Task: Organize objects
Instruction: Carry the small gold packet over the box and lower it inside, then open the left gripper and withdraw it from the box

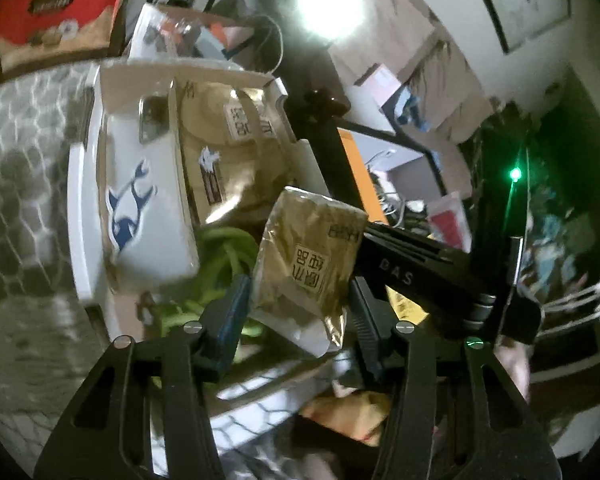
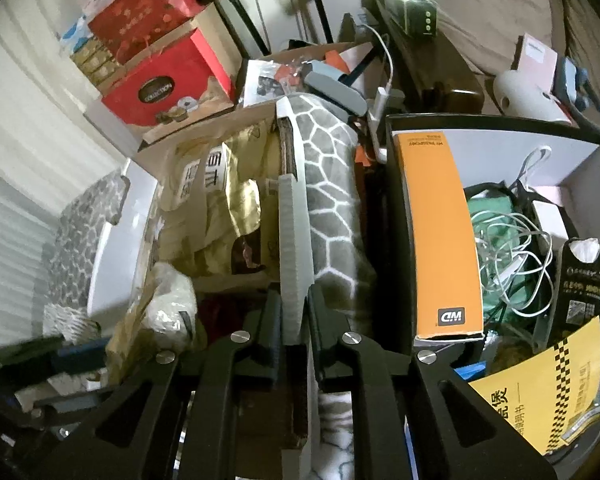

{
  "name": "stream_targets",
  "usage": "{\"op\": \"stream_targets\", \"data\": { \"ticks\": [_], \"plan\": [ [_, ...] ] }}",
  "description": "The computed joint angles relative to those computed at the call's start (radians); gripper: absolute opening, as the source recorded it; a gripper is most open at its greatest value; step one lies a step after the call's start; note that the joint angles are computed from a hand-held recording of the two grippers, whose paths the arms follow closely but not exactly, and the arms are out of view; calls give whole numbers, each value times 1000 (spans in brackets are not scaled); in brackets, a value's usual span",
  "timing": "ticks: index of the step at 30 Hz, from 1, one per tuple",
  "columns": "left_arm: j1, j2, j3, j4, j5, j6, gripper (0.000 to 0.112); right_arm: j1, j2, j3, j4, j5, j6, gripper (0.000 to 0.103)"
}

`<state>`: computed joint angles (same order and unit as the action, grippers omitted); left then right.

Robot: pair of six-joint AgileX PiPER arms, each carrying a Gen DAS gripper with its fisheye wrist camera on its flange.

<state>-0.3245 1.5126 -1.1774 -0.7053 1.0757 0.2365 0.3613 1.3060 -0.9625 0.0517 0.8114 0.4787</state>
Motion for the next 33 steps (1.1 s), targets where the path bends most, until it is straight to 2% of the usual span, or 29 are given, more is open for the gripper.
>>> {"op": "stream_targets", "data": {
  "ticks": [8, 11, 15, 20, 27, 33],
  "plan": [
    [-22, 2, 61, -37, -35, -18, 47, 10, -9, -16, -40, 2, 50, 17],
    [-19, 26, 63, -66, -4, 12, 50, 9, -10, -14, -41, -2, 55, 17],
    [-12, -13, 71, -50, 2, 37, 58, 11, -10, -13, -44, -3, 53, 18],
    [-1, -34, 47, -3, -6, 36, 58, 25, -6, -15, -67, 0, 70, 17],
    [52, -64, 2, 33, 69, 94, 58, 47, 18, 0, -81, -16, 82, 13],
    [102, -115, -33, 169, 38, 104, 61, 83, 26, -6, -146, -4, 135, 12]
  ]
}}
